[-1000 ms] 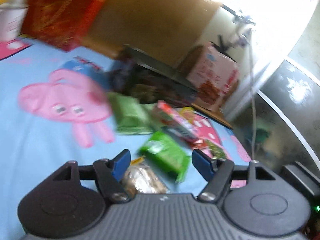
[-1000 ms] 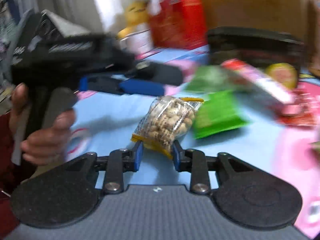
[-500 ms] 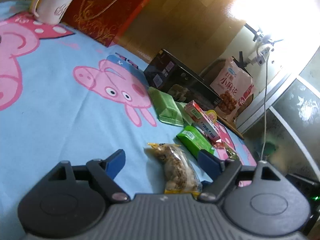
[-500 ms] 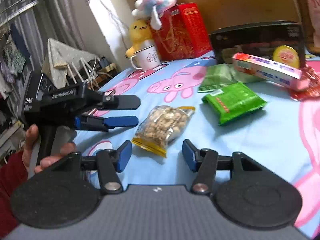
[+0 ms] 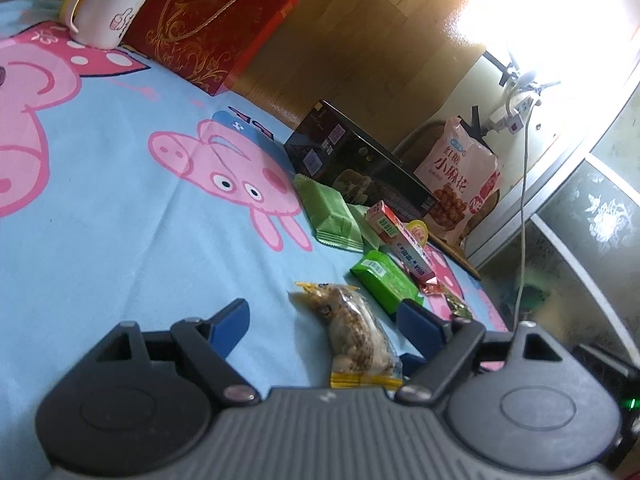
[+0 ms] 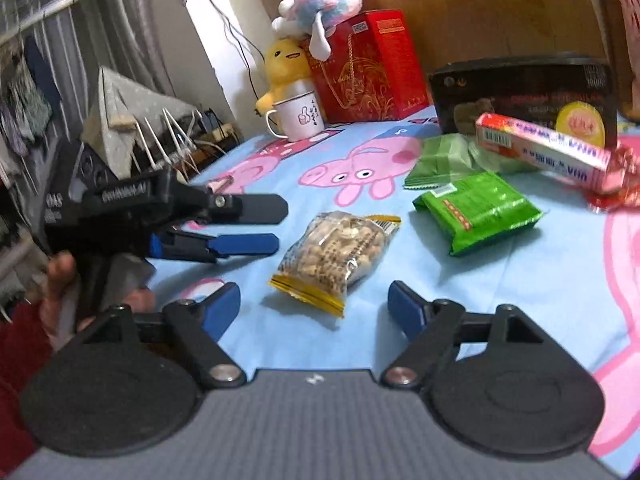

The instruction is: Organize snacks

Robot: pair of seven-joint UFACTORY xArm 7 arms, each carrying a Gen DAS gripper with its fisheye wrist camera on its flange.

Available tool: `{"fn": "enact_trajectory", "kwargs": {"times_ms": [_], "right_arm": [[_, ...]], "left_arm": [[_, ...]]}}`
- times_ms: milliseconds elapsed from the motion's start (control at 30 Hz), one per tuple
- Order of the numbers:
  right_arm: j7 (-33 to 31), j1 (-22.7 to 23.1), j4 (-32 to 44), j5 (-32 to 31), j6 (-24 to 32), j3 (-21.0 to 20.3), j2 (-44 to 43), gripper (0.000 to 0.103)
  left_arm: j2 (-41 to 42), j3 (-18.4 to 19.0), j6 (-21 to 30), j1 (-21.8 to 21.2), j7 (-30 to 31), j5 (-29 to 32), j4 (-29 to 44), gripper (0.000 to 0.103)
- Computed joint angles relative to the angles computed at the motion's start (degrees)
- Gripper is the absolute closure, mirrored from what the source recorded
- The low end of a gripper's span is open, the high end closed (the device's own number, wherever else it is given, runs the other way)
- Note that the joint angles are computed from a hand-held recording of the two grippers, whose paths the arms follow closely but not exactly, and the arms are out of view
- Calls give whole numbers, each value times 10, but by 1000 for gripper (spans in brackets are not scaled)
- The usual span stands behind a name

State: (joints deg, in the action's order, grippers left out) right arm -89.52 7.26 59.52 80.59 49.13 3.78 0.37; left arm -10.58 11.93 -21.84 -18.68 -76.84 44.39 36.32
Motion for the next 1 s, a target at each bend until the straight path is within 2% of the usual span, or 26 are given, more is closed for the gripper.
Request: {"fn": "enact_trajectory", "kwargs": {"times_ms": [67, 200, 333, 433, 467, 500, 533, 567, 600, 633, 667, 700, 800, 867, 1000], "right_arm": [[-25, 8, -12, 0, -32, 7, -11, 20], [-24, 22, -9, -4, -69, 13, -10, 20], [-25, 43, 7, -25, -120, 27, 3, 20], [-27, 52, 13, -33, -147, 34, 11, 20], [-32, 52, 14, -29, -149, 33, 11, 23], [-40, 52, 12, -18, -157, 33, 11, 35], [-42, 51, 12, -16, -160, 32, 10, 40], [-41, 47, 14, -22, -154, 27, 11, 52], [-37, 42, 17, -33, -141, 23, 12, 58], [-30, 34, 22, -51, -115, 16, 13, 60], [-32, 21, 33, -72, -77, 7, 18, 61], [-46, 2, 37, -81, -63, 13, 19, 61], [-77, -2, 33, -87, -112, -1, 14, 58], [-86, -11, 27, -66, -139, -6, 8, 56], [-85, -23, 10, -25, -158, -14, -8, 54]], "left_arm": [[4, 3, -11, 2, -7, 4, 0, 19], [3, -11, -3, 12, 0, 3, 2, 19], [7, 11, -4, 0, -36, 40, 12, 18], [7, 7, -2, 7, -52, 57, 15, 18], [7, 5, -1, 9, -55, 61, 17, 18], [7, 4, 1, 10, -57, 63, 18, 18], [7, 4, 2, 10, -62, 68, 19, 18], [7, 7, 3, 8, -69, 76, 22, 18], [8, 11, 4, 5, -78, 87, 25, 18], [10, 16, 4, 4, -89, 100, 29, 18], [11, 19, 4, 3, -102, 115, 33, 18], [12, 21, 3, 3, -115, 130, 37, 17], [17, 18, 1, 14, -150, 169, 49, 17], [21, 15, 1, 22, -175, 193, 60, 16], [39, 6, -26, 43, -219, 232, 89, 16]]}}
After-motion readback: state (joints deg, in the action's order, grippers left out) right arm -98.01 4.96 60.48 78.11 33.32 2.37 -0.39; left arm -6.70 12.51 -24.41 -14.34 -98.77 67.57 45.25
